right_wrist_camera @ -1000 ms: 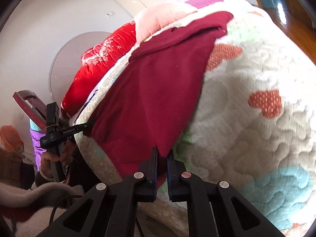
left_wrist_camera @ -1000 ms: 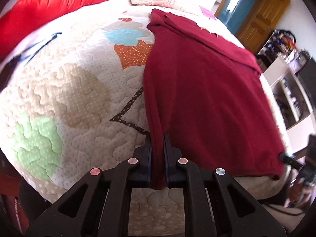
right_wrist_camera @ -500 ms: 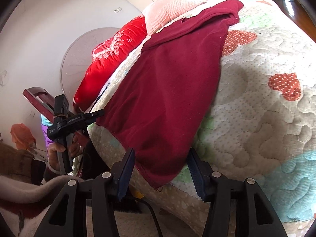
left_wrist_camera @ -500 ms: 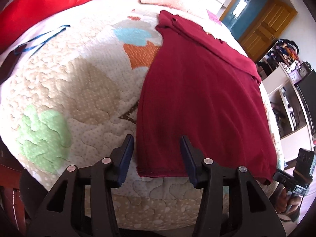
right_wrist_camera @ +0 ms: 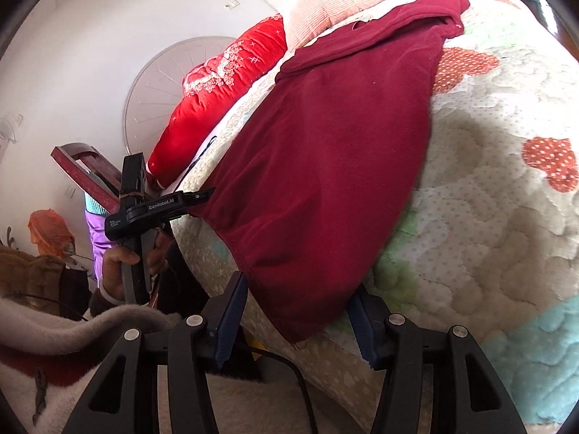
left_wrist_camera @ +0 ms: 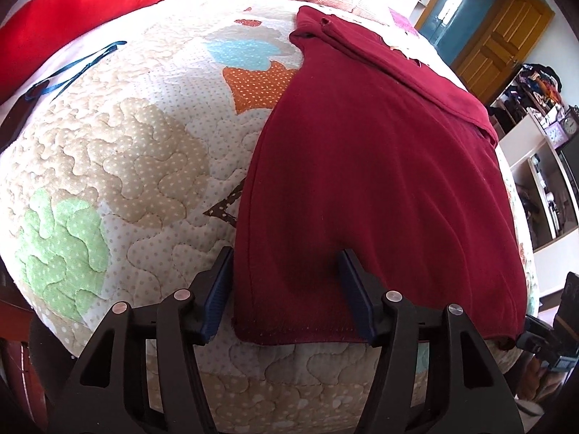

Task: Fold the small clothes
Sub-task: 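Grasp the sweatshirt hem with the left gripper while the right gripper grasps it too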

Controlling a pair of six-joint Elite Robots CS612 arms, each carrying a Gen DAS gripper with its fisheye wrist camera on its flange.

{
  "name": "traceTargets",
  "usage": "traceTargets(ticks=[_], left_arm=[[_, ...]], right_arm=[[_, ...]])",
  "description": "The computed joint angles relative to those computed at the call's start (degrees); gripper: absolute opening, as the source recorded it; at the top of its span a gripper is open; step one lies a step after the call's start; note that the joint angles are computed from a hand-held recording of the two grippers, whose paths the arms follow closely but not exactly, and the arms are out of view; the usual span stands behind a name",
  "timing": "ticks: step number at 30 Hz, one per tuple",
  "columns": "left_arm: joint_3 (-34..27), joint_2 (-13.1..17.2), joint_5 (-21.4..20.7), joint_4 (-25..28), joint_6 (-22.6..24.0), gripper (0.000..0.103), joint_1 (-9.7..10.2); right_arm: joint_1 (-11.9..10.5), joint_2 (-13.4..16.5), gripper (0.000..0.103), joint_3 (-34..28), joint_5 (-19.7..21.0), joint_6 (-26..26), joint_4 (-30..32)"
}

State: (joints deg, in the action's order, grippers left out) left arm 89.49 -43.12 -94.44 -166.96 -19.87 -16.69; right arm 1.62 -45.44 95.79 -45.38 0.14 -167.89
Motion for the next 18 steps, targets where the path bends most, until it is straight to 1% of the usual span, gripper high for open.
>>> traceTargets(ticks=[2,3,5,6,7,9,12,14,17,18], left_arm=[[-0.38,0.17,0.07,0.34,0.1,0.059,-0.02],[-0.47,0.22,0.09,0.43,0.11,0.059,-0.03],[-0.46,0.2,0.06,0.47,0.03,0.059,-0.03],[-0.58,0.26,0.07,0.61,-0.13,0.059,-0.04],[-0.68,0.27,-0.02,0.84,-0.22,0.059,-0.03],[-1.04,0.4,-0.19,1.36,-0.03,0.059,0.04],[-1.44,0.46,-0.07,2.13,0.8,0.059,-0.01],[-1.71,0.5,-0.04,2.6,1.48,0.059,-0.01],[-1.95,0.7,-0.24,2.5,1.71,0.059,0.05],[-1.94,0.74,-0.15,2.38,1.84,0.059,0.04]], right_arm=[[0.18,-0.06,0.052,-0.16,-0.12,-0.59,0.42],[0.3,-0.11,0.051,-0.26,-0.44,-0.98,0.62],[0.77,-0.38,0.039,-0.52,-1.88,-2.81,1.34],[0.99,-0.45,0.029,-0.62,-2.54,-3.33,1.27],[1.14,-0.48,0.023,-0.71,-2.99,-3.39,0.93],[1.16,-0.35,0.021,-1.0,-2.1,-2.88,0.29],[1.31,-0.62,0.021,-1.3,-2.8,-4.18,0.31],[1.68,-0.95,0.021,-1.54,-5.28,-5.45,0.6],[2.83,-1.59,0.021,-1.9,-12.58,-7.43,0.51],[3.19,-1.67,0.021,-2.18,-14.57,-7.34,0.55]])
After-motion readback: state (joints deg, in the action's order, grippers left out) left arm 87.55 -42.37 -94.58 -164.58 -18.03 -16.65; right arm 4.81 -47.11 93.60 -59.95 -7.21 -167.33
